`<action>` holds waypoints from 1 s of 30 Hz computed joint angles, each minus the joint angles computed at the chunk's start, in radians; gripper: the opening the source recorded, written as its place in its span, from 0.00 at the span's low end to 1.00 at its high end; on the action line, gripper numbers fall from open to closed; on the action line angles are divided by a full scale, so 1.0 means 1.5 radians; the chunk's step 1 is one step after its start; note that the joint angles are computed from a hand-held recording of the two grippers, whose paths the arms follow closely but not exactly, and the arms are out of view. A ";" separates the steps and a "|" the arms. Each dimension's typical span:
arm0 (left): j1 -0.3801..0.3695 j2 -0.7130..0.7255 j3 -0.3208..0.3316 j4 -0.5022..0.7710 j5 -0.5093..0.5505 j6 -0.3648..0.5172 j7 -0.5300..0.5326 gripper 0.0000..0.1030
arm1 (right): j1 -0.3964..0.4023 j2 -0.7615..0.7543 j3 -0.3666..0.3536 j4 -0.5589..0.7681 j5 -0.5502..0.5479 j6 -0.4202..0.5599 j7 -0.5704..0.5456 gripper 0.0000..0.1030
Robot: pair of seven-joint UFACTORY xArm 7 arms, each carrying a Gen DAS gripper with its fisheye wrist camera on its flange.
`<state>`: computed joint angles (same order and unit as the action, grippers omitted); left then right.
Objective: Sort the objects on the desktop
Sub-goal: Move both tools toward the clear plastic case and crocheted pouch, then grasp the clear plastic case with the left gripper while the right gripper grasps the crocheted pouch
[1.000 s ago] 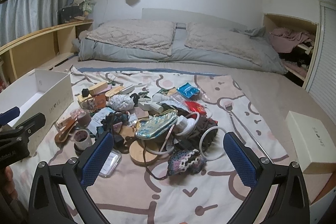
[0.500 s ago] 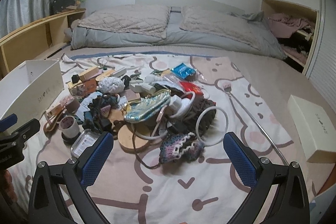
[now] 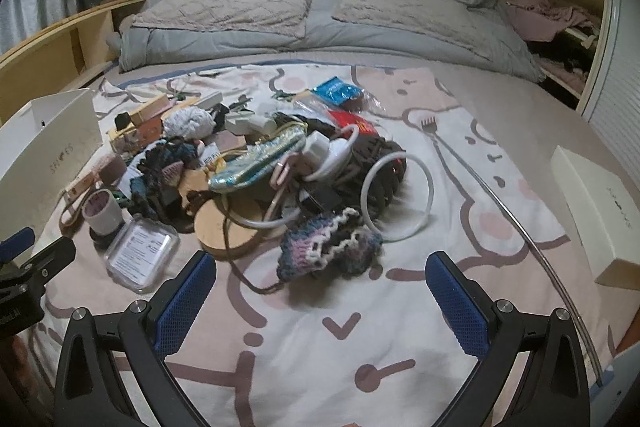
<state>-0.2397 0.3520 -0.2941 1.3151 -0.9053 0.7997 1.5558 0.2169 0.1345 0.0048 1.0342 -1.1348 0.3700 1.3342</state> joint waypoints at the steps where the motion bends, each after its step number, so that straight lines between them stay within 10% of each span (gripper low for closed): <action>1: -0.002 0.001 0.000 -0.003 0.002 -0.004 -0.001 1.00 | -0.001 0.001 0.000 -0.001 0.001 -0.001 -0.001 1.00; 30: -0.029 0.022 -0.047 -0.096 0.055 -0.168 -0.016 1.00 | -0.016 0.051 -0.072 -0.058 0.313 -0.195 -0.196 1.00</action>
<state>-0.2826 0.3849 -0.3653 1.1713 -0.8233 0.5470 1.5312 0.1924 0.2118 -0.1033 0.9478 -0.6651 0.0769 1.0405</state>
